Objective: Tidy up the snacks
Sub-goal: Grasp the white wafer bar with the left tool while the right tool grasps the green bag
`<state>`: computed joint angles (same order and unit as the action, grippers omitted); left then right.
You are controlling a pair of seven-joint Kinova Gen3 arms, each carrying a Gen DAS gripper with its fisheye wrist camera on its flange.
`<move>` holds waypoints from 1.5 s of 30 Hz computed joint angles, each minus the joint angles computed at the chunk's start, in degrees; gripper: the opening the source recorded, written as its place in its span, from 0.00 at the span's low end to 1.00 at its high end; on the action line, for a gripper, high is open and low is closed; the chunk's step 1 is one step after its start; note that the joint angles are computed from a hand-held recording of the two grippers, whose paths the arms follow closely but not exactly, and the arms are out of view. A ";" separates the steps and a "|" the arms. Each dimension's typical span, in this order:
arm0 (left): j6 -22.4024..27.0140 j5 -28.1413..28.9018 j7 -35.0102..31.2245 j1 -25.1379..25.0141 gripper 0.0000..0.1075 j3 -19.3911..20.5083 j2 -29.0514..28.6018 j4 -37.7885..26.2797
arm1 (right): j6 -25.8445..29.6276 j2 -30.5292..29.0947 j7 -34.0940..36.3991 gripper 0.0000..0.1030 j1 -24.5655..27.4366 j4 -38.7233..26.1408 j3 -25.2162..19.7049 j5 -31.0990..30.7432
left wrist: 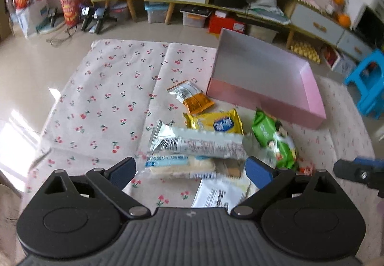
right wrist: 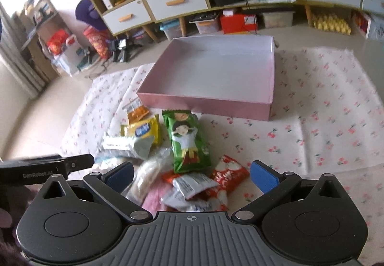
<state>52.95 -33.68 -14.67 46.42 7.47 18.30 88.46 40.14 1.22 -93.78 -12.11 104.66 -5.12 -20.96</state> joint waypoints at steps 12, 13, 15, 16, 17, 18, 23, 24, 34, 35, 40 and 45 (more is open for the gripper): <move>-26.98 -1.31 -23.03 -15.36 0.78 5.82 -2.97 12.82 | -3.38 7.29 20.99 0.95 7.65 1.66 -0.99 -22.96; -29.31 -1.73 -24.26 -14.82 0.78 4.63 -2.98 13.97 | -3.47 7.88 21.97 0.95 7.98 1.71 -1.29 -23.73; -33.97 0.01 -28.18 -14.82 0.79 3.36 -3.09 15.94 | -4.30 8.59 22.48 0.93 7.89 1.80 -1.69 -23.39; -35.71 1.46 -30.51 -15.07 0.79 3.16 -2.92 16.58 | -4.95 8.83 22.43 0.93 7.62 1.81 -1.89 -22.83; -36.51 3.53 -32.84 -14.56 0.79 2.23 -2.57 16.75 | -5.35 9.07 22.48 0.93 7.53 1.76 -2.12 -22.54; -36.53 5.86 -35.15 -14.37 0.79 1.59 -2.01 16.52 | -5.71 9.29 22.60 0.93 7.53 1.82 -2.38 -22.53; -37.69 16.56 -43.45 -17.21 0.86 1.65 -0.80 16.97 | -6.59 10.40 18.43 0.91 6.06 0.96 -2.78 -19.21; -38.33 18.78 -45.50 -18.25 0.87 2.05 -1.09 17.58 | -6.94 10.60 17.61 0.90 5.81 0.88 -2.89 -18.61; -30.25 36.13 -61.46 -29.69 0.81 11.96 0.37 14.93 | -6.15 12.95 3.59 0.66 2.77 -1.40 -2.34 -8.17; -28.96 35.65 -62.41 -28.32 0.82 10.96 0.26 14.61 | -6.38 12.81 3.67 0.65 3.04 -1.25 -2.68 -7.95; -24.15 41.46 -70.25 -28.71 0.79 11.30 -0.47 13.41 | -7.45 11.77 -1.18 0.60 0.94 -1.14 -2.03 -2.70; -20.52 43.20 -73.93 -26.08 0.75 8.77 -1.11 12.24 | -8.60 11.08 -5.49 0.60 0.12 -1.02 -1.61 0.81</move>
<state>32.43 9.52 -88.60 20.34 16.24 17.19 100.70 31.53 12.30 -99.26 -11.99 103.64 -6.73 -20.14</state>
